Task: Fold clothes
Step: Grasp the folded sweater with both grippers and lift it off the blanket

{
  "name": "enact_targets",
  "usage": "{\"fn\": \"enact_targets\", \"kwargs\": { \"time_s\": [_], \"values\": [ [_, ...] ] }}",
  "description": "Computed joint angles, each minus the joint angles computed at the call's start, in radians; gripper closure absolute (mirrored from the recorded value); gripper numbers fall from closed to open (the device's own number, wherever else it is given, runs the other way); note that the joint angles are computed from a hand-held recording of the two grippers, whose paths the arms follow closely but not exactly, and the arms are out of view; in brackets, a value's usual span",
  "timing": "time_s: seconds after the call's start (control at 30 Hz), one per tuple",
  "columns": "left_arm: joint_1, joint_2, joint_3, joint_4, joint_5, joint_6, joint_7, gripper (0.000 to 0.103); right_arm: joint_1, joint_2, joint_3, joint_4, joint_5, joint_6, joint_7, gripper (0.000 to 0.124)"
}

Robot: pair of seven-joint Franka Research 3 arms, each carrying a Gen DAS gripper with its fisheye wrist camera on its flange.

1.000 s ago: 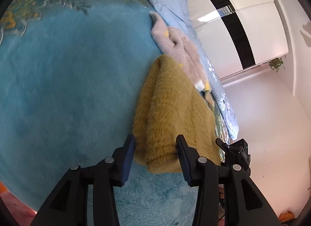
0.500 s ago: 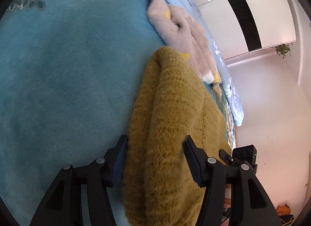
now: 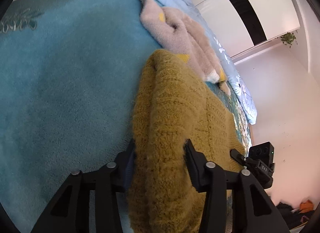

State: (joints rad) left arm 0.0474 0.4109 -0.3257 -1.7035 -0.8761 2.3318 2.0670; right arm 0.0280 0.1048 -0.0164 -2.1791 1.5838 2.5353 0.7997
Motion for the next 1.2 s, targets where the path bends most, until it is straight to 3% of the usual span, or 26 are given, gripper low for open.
{"fn": "enact_targets", "kwargs": {
  "time_s": [0.13, 0.3, 0.53, 0.73, 0.9, 1.07, 1.17, 1.2],
  "values": [
    [-0.002, -0.064, -0.011, -0.077, -0.048, 0.079, 0.088, 0.068, 0.013, -0.023, 0.006, -0.010, 0.017, 0.042, -0.066, 0.084],
    [-0.009, -0.128, -0.006, -0.152, -0.149, 0.124, 0.208, 0.070, 0.032, -0.048, 0.008, -0.017, 0.055, 0.070, -0.147, 0.085],
    [0.008, -0.165, 0.052, -0.180, -0.300, 0.040, 0.370, 0.071, 0.065, -0.093, 0.014, -0.040, 0.115, 0.102, -0.224, 0.086],
    [0.022, -0.150, 0.078, -0.157, -0.362, -0.004, 0.432, 0.071, 0.104, -0.077, 0.029, 0.004, 0.056, 0.167, -0.145, 0.086],
    [0.040, -0.181, 0.094, -0.189, -0.485, 0.012, 0.542, 0.071, 0.139, -0.010, 0.056, 0.135, -0.090, 0.220, -0.050, 0.086],
    [0.048, -0.222, 0.134, -0.213, -0.620, 0.104, 0.673, 0.071, 0.158, 0.127, 0.103, 0.354, -0.207, 0.253, -0.016, 0.086],
    [0.053, -0.234, 0.162, -0.217, -0.660, 0.163, 0.717, 0.071, 0.155, 0.239, 0.143, 0.505, -0.253, 0.256, -0.023, 0.086],
    [0.051, -0.220, 0.170, -0.206, -0.640, 0.186, 0.693, 0.071, 0.161, 0.276, 0.146, 0.540, -0.310, 0.252, 0.026, 0.086]
  ]
}}
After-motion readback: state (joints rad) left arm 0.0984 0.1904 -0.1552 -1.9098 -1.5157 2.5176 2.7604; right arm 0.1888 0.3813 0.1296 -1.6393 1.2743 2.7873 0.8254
